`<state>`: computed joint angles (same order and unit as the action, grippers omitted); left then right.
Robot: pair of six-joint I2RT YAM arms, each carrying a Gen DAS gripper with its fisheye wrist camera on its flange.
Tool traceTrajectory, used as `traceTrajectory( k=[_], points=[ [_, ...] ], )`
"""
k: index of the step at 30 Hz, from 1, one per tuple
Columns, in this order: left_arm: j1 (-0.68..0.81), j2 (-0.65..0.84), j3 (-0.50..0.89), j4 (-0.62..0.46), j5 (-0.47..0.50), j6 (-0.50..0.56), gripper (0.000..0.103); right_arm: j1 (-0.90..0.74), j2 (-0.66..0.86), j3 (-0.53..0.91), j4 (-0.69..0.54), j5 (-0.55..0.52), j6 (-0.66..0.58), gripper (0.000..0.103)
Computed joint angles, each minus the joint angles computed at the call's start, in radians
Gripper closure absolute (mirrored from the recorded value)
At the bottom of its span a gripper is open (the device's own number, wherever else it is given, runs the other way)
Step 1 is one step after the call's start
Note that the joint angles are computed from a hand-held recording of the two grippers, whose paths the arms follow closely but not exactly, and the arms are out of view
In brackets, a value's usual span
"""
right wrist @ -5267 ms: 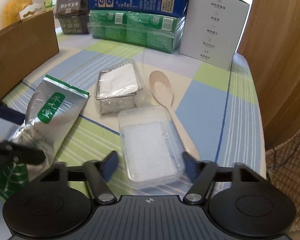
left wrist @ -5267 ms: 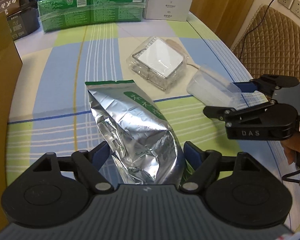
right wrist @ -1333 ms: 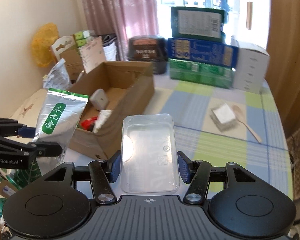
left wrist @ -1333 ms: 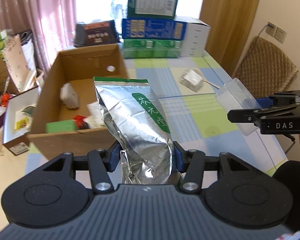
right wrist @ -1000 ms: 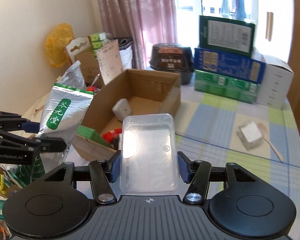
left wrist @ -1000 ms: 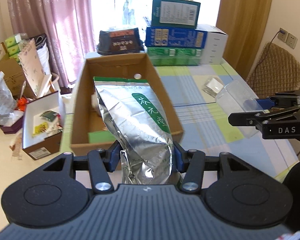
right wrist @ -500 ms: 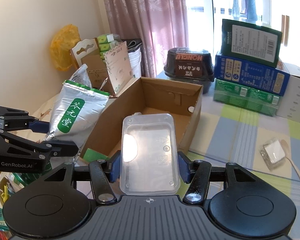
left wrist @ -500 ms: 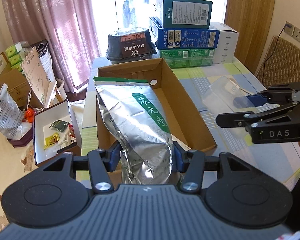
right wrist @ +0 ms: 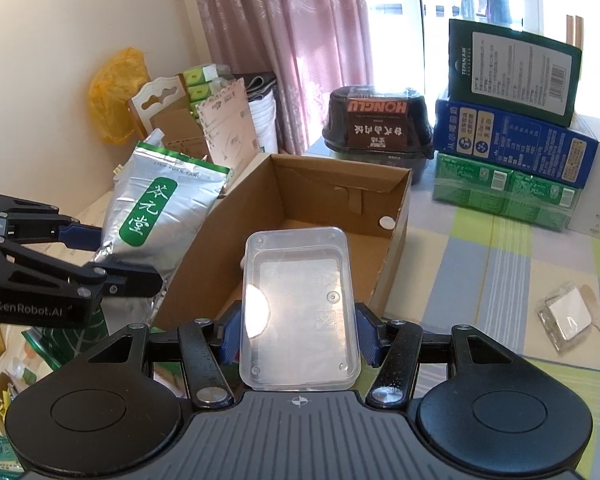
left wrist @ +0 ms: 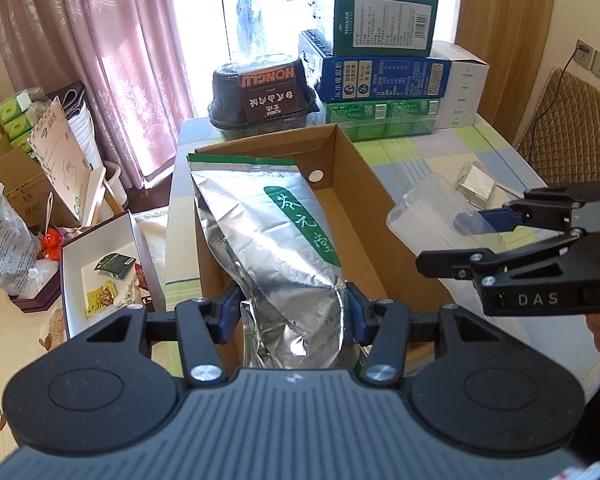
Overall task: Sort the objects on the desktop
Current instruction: 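Open both tools to drop the foil bag and tray into the box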
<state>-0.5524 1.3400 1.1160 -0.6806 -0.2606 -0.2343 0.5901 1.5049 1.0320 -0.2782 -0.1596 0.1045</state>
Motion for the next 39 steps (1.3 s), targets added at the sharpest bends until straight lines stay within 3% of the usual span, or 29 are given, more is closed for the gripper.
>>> traceTrajectory(
  k=[23,39],
  points=[
    [0.159,0.232,0.073,0.144,0.123,0.095,0.055,-0.031,0.208,0.099,0.09,-0.023,0.011,0.049],
    [0.158,0.25,0.041,0.218,0.101,0.076,0.053,-0.037,0.232,0.095,0.119,-0.023,0.025,0.049]
  ],
)
